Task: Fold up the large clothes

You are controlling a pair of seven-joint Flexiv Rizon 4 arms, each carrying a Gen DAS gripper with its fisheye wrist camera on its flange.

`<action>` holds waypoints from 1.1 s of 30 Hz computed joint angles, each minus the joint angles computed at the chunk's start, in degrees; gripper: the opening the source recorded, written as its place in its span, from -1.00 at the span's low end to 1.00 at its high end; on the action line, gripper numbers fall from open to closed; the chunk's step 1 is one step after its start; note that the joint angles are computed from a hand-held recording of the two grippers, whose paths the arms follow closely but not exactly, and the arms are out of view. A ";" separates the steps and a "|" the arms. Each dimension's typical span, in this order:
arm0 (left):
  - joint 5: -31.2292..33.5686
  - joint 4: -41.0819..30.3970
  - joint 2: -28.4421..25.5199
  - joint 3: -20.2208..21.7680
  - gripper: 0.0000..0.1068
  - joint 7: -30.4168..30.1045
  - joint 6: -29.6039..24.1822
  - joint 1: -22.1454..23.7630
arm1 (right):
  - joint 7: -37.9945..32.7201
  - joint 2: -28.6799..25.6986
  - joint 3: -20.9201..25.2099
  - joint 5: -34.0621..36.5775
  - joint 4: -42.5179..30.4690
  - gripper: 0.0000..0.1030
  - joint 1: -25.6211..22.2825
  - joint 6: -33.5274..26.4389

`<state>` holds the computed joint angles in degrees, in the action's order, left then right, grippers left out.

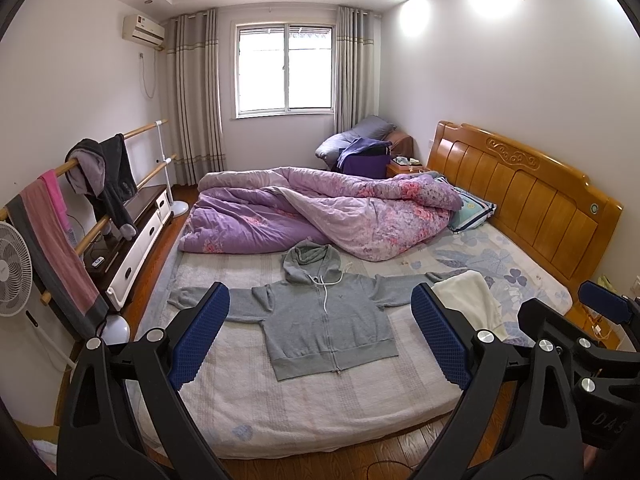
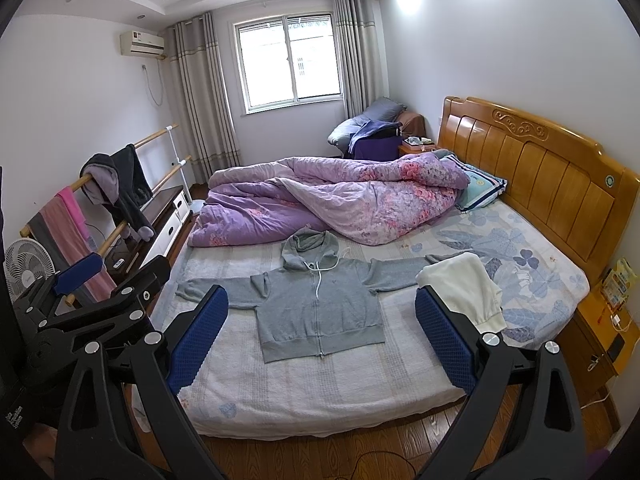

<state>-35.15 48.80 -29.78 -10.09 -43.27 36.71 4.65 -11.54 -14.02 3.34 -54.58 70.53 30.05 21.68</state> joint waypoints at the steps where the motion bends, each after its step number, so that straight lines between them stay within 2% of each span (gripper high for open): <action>1: -0.03 -0.02 -0.03 -0.02 0.73 0.01 -0.06 0.01 | -0.10 -0.10 -0.02 0.01 -0.20 0.77 0.02 -0.06; 19: 0.02 1.25 0.17 0.00 0.73 0.03 0.94 -0.42 | -0.50 -0.25 -0.02 0.32 -0.42 0.77 0.01 -0.27; 25: 0.46 0.30 -0.48 0.07 0.73 -0.38 0.54 -0.87 | 0.33 0.00 -0.35 0.36 1.71 0.77 -0.99 1.27; 28: 1.65 -1.63 -2.55 -0.28 0.73 -1.32 1.20 -2.13 | 0.43 0.07 -0.24 0.29 1.93 0.77 -1.19 1.12; 33: 1.49 -0.41 -2.28 -0.64 0.73 -0.88 1.82 -2.10 | 0.37 -0.37 -0.12 0.36 1.27 0.77 -0.98 0.31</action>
